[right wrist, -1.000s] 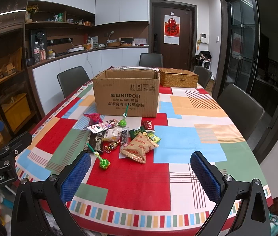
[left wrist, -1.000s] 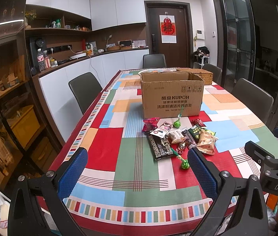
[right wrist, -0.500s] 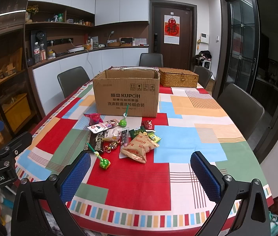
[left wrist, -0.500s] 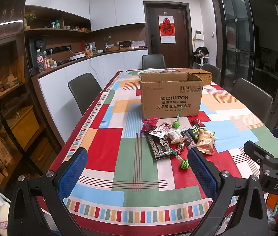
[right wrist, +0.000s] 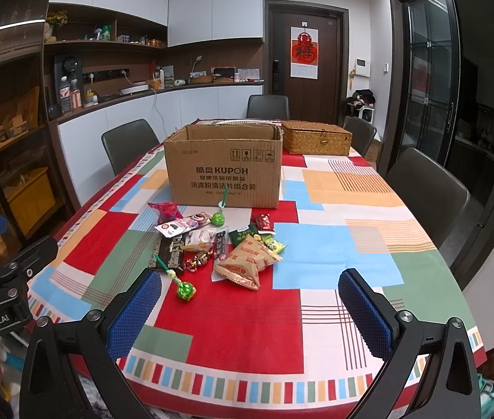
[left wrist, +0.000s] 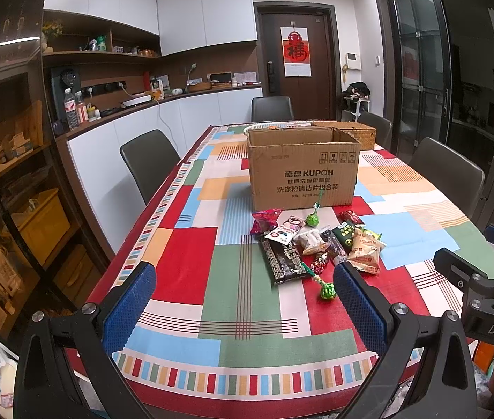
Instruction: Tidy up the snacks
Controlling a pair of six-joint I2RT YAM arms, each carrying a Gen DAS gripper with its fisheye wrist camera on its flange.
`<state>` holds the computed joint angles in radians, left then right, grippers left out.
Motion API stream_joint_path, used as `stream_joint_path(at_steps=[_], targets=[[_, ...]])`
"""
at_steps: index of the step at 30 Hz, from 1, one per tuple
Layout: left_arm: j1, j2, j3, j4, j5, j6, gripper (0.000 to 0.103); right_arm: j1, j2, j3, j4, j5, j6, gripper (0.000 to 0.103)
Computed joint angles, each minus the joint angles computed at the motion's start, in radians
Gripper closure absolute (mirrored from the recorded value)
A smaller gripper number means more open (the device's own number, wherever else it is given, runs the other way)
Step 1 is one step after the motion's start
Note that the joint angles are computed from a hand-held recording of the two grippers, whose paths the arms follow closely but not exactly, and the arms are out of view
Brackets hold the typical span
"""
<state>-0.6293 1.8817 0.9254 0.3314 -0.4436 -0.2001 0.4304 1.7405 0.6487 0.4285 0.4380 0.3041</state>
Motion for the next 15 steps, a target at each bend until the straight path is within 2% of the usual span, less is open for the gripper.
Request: stream_joint_path(at_steps=[15], targets=[[-0.006, 0.026, 0.018, -0.012, 0.013, 0.007, 0.000, -0.002, 0.012, 0.006, -0.004, -0.009, 0.014, 0.000]])
